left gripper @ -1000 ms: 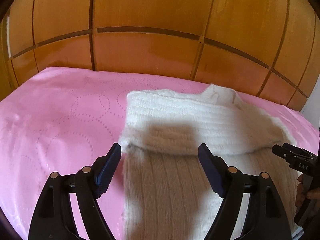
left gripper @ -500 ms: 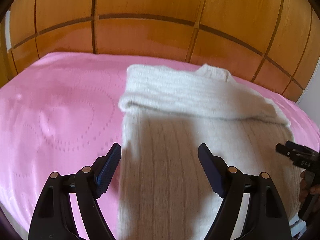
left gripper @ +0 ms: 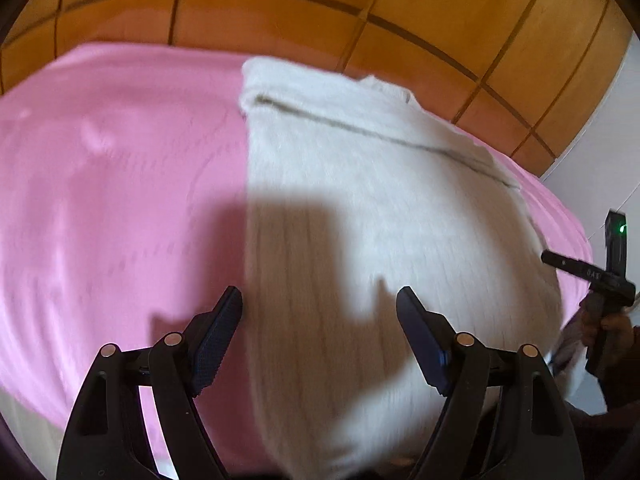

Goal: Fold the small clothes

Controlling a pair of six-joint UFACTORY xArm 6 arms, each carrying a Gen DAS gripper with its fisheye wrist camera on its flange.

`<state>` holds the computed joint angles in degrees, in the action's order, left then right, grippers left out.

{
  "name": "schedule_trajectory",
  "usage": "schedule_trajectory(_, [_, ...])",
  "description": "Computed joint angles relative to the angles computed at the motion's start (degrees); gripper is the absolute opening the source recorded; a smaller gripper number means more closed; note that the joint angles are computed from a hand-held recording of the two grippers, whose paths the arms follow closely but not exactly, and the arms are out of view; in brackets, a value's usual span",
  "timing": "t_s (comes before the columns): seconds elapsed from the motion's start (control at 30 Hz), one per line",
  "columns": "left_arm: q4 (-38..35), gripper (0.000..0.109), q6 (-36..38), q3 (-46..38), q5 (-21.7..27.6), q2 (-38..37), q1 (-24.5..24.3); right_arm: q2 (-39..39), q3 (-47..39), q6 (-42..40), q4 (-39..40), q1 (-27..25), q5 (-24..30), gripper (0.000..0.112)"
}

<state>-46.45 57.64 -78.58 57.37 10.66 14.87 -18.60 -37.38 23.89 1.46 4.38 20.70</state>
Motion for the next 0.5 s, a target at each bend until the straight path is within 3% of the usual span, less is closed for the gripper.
schedule_trajectory(0.1, [-0.6, 0.078, 0.5, 0.9, 5.5, -0.9, 2.4, -4.4, 4.1, -5.1, 8.4, 0.9, 2.2, 0.079])
schedule_trajectory(0.3, [2.8, 0.059, 1.1, 3.7, 11.3, -3.1, 4.5, -12.3, 10.4, -10.9, 18.8, 2.8, 8.6, 0.056])
schedule_trajectory(0.33, [3.5, 0.053, 1.0, 4.0, 11.9, -3.3, 4.6, -12.4, 10.7, -12.1, 20.2, 2.8, 9.5, 0.048])
schedule_trajectory(0.37, [4.5, 0.04, 0.7, 4.4, 12.4, -3.4, 4.6, -12.5, 10.9, -13.2, 21.1, 3.0, 10.9, 0.043])
schedule_trajectory(0.4, [5.9, 0.029, 0.3, 4.5, 13.5, -3.3, 4.5, -12.1, 10.5, -14.2, 21.9, 3.0, 12.0, 0.031])
schedule_trajectory(0.43, [6.5, 0.009, 0.8, 5.0, 13.3, -3.7, 4.3, -11.6, 10.0, -15.5, 22.9, 3.0, 13.2, 0.016])
schedule_trajectory(0.5, [6.5, 0.007, 2.4, 6.2, 12.7, -4.8, 4.2, -11.0, 9.0, -18.3, 25.6, 3.1, 14.9, 0.013])
